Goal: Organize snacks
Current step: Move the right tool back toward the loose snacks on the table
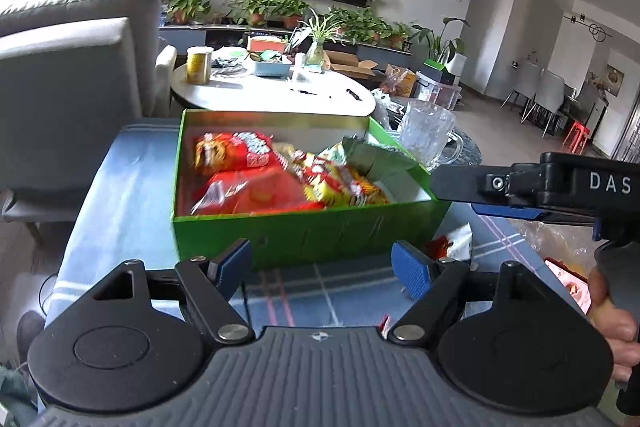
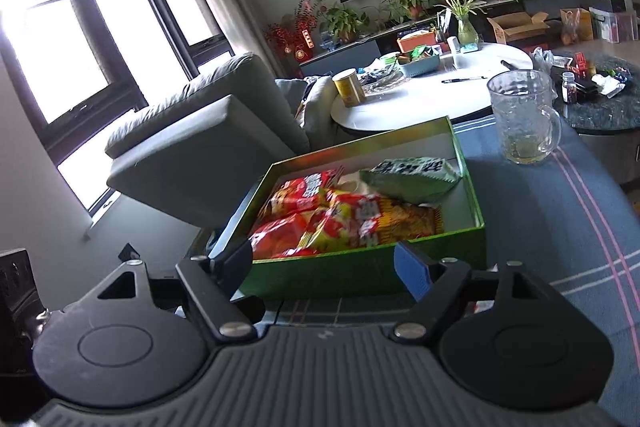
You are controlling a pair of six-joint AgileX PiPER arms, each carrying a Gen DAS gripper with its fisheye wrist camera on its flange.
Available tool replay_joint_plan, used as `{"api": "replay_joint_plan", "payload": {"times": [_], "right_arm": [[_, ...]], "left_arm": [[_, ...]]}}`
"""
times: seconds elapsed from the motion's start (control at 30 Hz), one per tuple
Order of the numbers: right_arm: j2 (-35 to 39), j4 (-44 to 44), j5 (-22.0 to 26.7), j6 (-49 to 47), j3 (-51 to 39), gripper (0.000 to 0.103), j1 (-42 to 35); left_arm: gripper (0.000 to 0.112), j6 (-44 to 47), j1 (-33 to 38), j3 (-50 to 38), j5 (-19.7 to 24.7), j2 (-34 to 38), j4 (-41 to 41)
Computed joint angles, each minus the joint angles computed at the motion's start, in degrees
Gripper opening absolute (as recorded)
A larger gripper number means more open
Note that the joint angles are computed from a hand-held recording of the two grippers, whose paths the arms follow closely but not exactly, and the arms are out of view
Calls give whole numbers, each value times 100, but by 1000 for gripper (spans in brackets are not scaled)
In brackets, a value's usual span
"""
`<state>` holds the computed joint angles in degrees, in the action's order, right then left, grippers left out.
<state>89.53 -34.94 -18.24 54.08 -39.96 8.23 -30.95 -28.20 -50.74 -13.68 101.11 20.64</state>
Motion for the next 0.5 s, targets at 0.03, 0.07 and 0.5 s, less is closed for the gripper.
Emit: {"api": "replay_joint_plan", "payload": {"times": [0.03, 0.07, 0.5], "right_arm": [[-37, 229, 16, -197, 60, 68, 80], [-56, 372, 25, -326, 96, 68, 126], [-178, 2262, -1, -2004, 655, 77, 710]], "left_arm": [[75, -23, 23, 102, -42, -56, -1], [75, 0, 38, 218, -88, -120, -45], [76, 216, 161, 1232, -357, -543, -273]]}}
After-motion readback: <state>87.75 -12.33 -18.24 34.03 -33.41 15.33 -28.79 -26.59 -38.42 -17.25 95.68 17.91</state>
